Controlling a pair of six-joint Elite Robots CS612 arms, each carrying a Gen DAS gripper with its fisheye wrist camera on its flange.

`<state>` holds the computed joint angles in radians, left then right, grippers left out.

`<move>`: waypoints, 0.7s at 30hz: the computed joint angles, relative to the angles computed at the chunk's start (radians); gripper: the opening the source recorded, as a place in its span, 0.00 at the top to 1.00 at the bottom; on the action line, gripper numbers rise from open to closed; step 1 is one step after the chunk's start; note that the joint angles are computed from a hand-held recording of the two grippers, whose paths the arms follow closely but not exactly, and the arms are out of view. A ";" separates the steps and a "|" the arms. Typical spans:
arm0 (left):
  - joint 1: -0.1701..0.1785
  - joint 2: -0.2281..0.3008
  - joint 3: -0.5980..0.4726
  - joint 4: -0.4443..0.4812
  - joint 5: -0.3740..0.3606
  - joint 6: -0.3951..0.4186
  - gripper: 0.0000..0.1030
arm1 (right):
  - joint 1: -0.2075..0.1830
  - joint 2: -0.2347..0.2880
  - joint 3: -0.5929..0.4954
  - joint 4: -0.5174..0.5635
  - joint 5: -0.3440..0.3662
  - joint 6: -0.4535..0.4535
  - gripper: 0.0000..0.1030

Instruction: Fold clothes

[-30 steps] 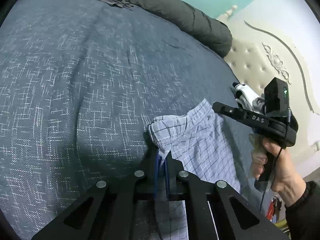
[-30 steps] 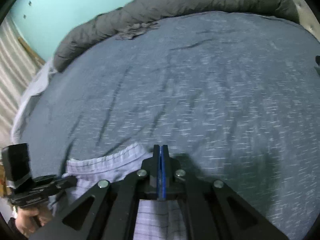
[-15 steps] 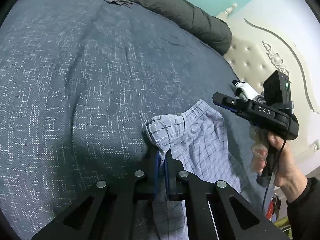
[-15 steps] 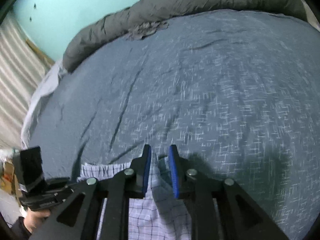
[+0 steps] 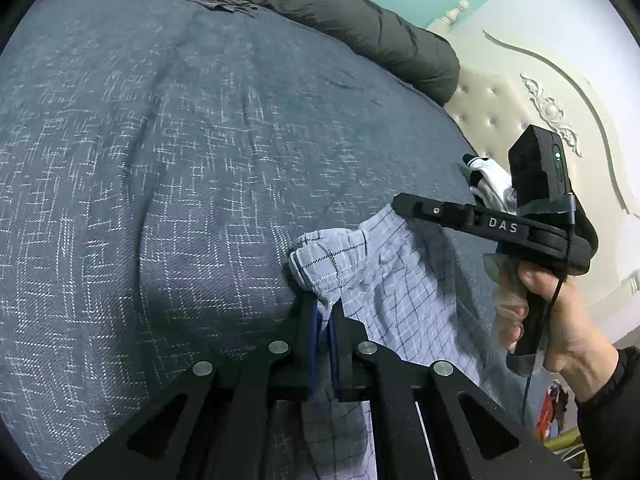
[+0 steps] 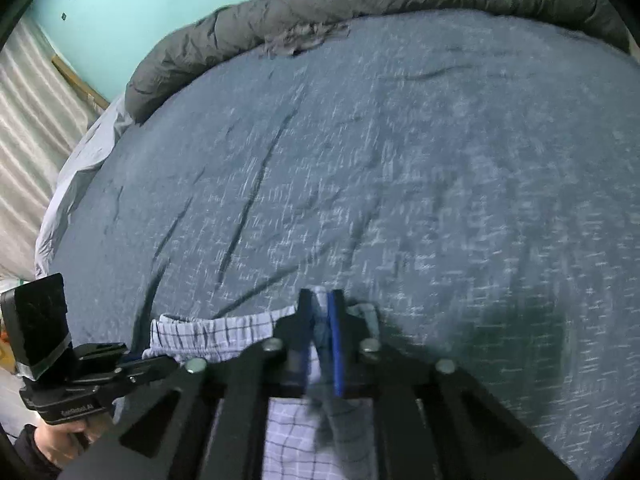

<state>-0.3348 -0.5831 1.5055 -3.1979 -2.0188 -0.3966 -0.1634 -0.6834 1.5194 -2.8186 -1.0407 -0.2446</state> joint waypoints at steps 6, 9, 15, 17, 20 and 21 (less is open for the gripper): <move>-0.004 0.000 0.001 -0.012 0.007 0.010 0.95 | -0.004 0.000 0.019 -0.104 -0.034 0.018 0.95; -0.005 -0.001 0.000 -0.010 0.016 0.013 0.95 | 0.004 0.012 0.018 -0.128 -0.054 0.011 0.95; -0.004 0.002 -0.004 -0.009 0.020 0.001 0.95 | 0.028 0.033 -0.014 -0.108 -0.133 -0.084 0.94; -0.005 0.002 -0.004 -0.003 0.022 0.003 0.95 | 0.037 0.039 -0.021 -0.100 -0.173 -0.119 0.94; -0.002 0.003 -0.005 -0.004 0.019 -0.003 0.95 | 0.028 0.041 -0.028 -0.072 -0.150 -0.099 0.93; -0.002 0.003 -0.006 -0.004 0.018 -0.004 0.95 | 0.022 0.040 -0.030 -0.060 -0.136 -0.076 0.87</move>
<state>-0.3370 -0.5800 1.5000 -3.2022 -2.0010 -0.4009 -0.1411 -0.6430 1.4893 -2.8782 -1.1769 -0.3204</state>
